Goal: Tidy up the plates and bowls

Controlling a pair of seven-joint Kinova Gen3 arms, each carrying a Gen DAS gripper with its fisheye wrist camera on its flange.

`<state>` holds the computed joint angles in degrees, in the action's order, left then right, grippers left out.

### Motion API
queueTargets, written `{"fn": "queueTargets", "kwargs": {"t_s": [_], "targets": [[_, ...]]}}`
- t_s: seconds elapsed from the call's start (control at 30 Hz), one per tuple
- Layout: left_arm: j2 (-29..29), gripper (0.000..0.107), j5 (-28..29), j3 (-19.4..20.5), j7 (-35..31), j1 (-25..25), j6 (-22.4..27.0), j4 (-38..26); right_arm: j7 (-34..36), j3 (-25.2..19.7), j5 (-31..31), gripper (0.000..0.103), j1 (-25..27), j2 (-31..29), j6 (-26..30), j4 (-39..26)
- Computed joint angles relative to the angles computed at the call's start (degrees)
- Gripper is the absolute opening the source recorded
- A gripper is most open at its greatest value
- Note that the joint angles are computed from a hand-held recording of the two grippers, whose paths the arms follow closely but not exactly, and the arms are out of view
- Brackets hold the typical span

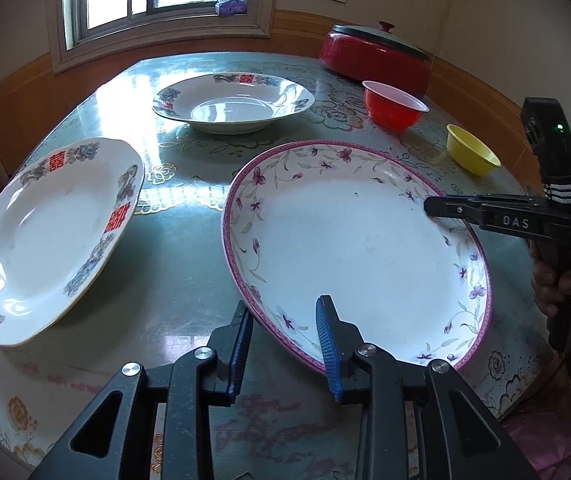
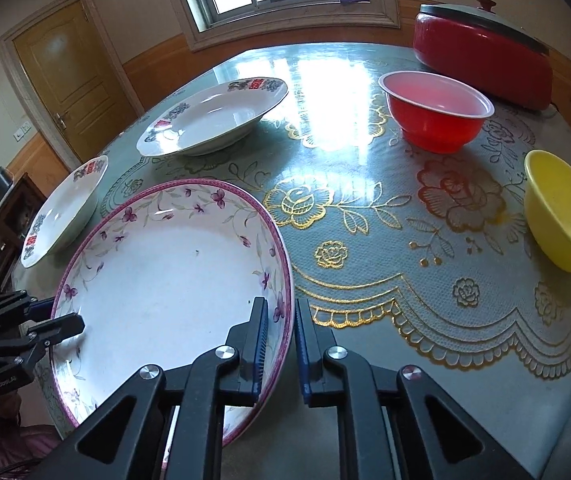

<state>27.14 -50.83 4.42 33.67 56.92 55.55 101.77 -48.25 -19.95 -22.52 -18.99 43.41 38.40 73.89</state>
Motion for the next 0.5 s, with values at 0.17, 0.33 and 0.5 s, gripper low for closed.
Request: {"fn": "queueTargets", "kwargs": {"t_s": [0.17, 0.33, 0.5], "targets": [[-0.65, 0.035, -0.89, -0.24, 1.27, -0.8, -2.95, 1.6, -0.53, 0.12, -0.52, 0.013, 0.01, 1.75, 2.15, -3.08], [-0.08, 0.035, 0.2, -0.18, 0.59, -0.89, -1.3, 0.6, -0.76, 0.82, 0.28, 0.016, -1.25, 1.72, 1.94, -3.54], [0.62, 0.034, 1.98, 0.09, -1.0, -0.85, 1.2, -0.96, -0.2, 0.95, 1.77, 0.021, -2.26, 0.06, -0.78, -0.54]]}}
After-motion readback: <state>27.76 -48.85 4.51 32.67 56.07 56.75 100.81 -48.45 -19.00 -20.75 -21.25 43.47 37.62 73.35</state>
